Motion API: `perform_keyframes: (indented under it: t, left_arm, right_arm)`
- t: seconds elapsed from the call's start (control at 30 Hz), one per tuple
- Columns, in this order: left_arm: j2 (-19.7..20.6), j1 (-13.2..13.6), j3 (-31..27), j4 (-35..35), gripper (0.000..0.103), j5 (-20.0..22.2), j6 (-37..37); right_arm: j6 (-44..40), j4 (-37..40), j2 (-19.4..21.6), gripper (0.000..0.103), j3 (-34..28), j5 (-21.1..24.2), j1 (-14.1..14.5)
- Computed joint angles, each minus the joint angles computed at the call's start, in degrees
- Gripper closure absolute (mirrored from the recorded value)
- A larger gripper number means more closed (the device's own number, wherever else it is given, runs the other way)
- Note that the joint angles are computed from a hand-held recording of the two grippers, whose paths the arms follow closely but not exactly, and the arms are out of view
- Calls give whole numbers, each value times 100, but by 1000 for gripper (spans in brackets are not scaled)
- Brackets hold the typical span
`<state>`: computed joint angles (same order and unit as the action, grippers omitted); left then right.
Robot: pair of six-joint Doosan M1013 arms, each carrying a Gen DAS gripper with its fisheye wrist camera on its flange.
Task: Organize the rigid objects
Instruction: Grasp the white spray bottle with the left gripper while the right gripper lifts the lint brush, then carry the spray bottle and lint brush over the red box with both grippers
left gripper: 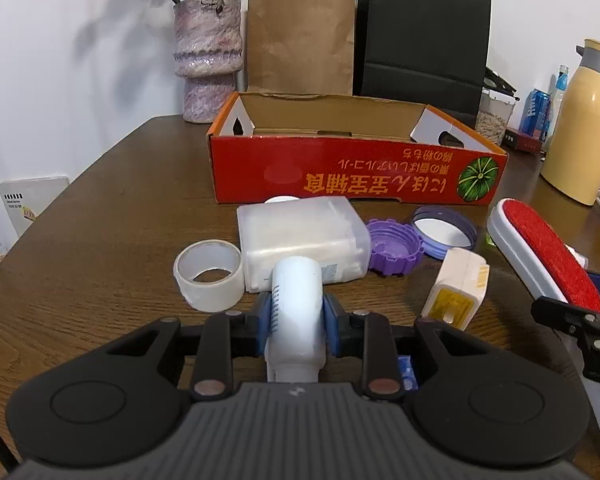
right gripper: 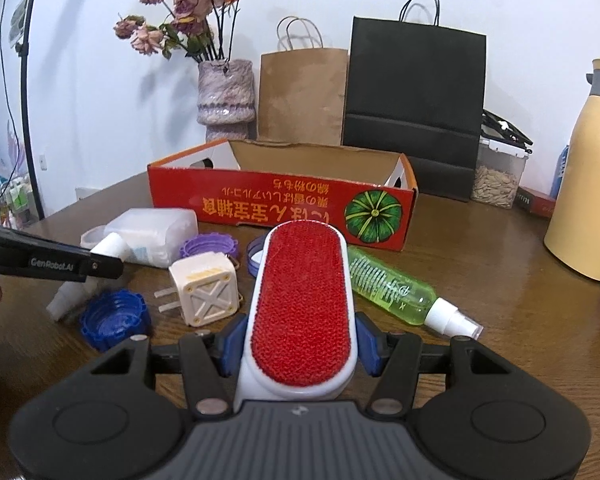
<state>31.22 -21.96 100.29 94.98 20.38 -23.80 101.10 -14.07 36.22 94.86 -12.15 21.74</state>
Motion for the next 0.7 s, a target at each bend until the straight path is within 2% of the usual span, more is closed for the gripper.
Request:
perform_keyframes:
  t: [0.43,0.7]
  left_arm:
    - [-166,-65,26,594,75,206,-404]
    - [-208,-49,-64,1098,75,291,-822]
  right_arm:
    - [456,-270,-79,48,-45,-292,-4]
    - [364,-119,-72,48,-228,-415,19]
